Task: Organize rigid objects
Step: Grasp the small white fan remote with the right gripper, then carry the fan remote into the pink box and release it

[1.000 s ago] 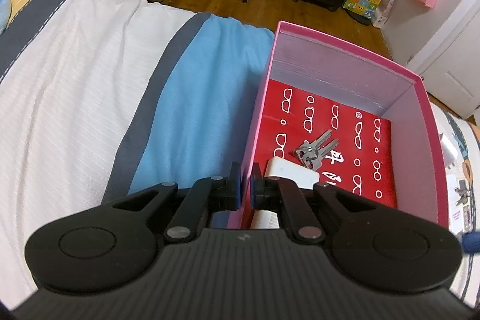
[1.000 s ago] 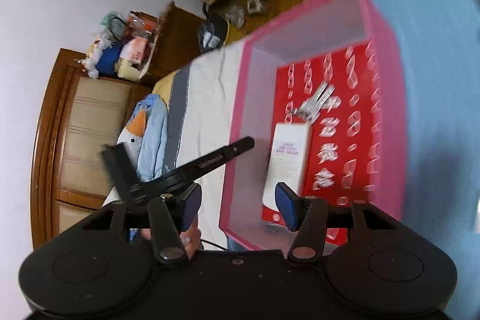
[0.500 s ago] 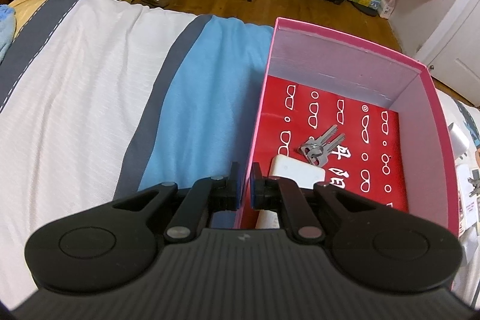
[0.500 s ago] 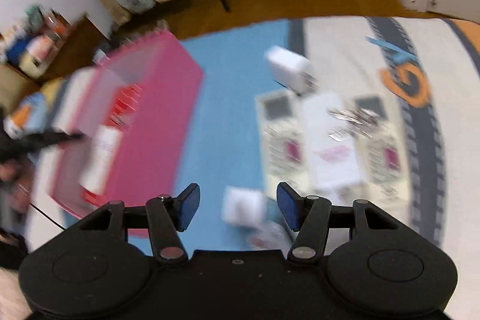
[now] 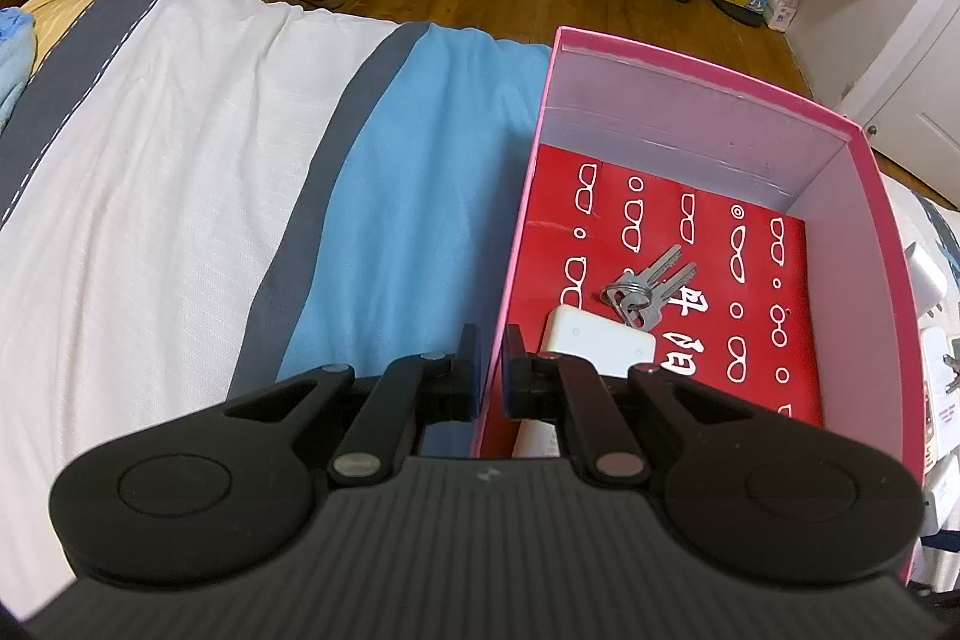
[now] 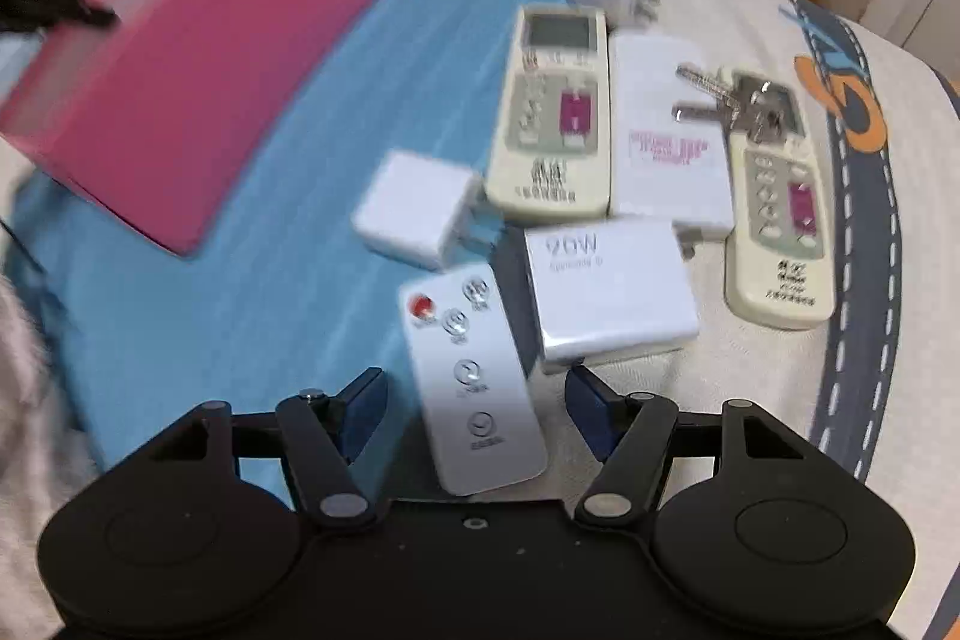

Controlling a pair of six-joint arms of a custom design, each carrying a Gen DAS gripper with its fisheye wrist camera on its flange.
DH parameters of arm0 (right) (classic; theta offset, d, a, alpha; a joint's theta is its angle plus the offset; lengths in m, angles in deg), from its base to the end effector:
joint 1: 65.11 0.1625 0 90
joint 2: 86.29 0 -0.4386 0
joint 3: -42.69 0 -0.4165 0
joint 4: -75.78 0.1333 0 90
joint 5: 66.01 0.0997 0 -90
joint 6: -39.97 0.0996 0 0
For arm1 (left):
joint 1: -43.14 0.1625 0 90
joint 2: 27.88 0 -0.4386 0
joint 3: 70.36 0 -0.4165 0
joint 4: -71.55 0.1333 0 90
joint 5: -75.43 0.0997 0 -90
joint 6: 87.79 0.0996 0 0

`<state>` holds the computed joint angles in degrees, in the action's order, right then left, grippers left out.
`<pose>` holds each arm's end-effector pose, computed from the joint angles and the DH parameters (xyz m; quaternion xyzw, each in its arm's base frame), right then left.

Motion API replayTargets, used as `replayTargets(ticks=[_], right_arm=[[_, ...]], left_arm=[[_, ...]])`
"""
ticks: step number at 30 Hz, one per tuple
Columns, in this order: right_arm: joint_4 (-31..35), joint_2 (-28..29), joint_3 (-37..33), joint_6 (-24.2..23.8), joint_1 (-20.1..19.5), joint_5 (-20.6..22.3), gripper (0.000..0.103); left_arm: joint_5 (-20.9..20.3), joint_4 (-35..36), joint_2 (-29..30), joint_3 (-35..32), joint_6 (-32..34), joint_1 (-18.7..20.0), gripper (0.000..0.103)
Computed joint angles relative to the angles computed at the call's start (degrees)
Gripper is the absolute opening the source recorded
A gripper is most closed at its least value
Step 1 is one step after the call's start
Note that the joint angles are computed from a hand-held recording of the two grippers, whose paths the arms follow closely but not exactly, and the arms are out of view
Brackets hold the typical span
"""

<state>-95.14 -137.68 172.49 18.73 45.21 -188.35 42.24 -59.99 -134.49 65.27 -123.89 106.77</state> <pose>0.2350 -0.4042 0.0175 0.3350 -0.8999 0.0188 0.2786 0.0395 -0.4080 0.3491 -0.1258 0.8668 -0.3272 0.3546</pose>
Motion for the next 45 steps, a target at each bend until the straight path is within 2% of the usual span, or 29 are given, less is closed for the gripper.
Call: replayTargets(ticks=[2,6,7,8,10,13,18,22,24,27,31,33,36,39,42,45], right_arm=[[-7.2,1.7,1.8,-1.7,-0.6,1.5,0.09],[-13.7,4.7,2.7,-5.2,1.2,-1.3,0.087],[-14.3,4.9,2.9,-5.3,1.3,-1.4,0.079],[-14.3,4.5,3.1,-5.2,1.5,-1.5,0.064],[-12.9,3.2,3.1,-3.7,2.1,-1.8,0.046],[-9.7,1.2,3.0,0.5,2.1,-0.3,0.046],[-10.8,3.3,2.5,1.4,2.4,-2.0,0.046],[-12.5,3.8,2.4,1.7,2.1,-1.6,0.044],[-15.5,3.9,3.2,1.7,2.8,-2.3,0.044],[-16.4,2.2,4.5,3.2,3.3,0.4,0.044],[-19.5,0.7,5.1,4.6,5.7,1.6,0.044],[-17.1,-1.8,4.8,6.9,7.1,3.9,0.044],[-11.9,-4.4,2.4,7.6,10.1,8.2,0.045],[-5.6,-5.2,-1.3,9.2,12.4,14.4,0.045],[-1.3,-2.7,-5.6,8.9,14.1,19.1,0.045],[-0.6,2.5,-9.9,7.2,16.7,18.2,0.045]], left_arm=[[-0.1,0.0,0.0,0.0,-0.2,0.0,0.006],[-0.2,-0.7,0.1,0.0,0.5,0.2,0.006],[-0.3,-1.0,0.0,0.1,0.6,0.3,0.007],[-0.3,-0.9,0.0,0.1,0.5,0.3,0.007],[-0.5,-1.1,0.0,0.3,0.6,0.3,0.007],[-0.6,-1.9,0.0,0.5,1.1,0.4,0.007],[-0.8,-1.8,-0.3,0.5,1.1,0.5,0.007],[-0.7,-1.7,-0.4,0.6,1.0,0.4,0.007],[-0.2,-0.9,-0.4,0.6,1.0,0.2,0.006],[0.1,-0.8,-0.2,0.6,1.2,0.0,0.006],[-0.1,-1.1,-0.5,0.8,1.7,-0.1,0.005],[0.2,-0.8,-0.6,0.9,2.0,-0.4,0.005],[0.9,0.3,-0.4,0.9,1.6,-0.9,0.005],[0.7,0.2,-0.4,0.9,1.2,-0.9,0.005],[0.4,0.1,-0.3,0.7,0.8,-0.8,0.005],[0.2,-0.1,-0.6,0.8,1.1,-0.8,0.005]])
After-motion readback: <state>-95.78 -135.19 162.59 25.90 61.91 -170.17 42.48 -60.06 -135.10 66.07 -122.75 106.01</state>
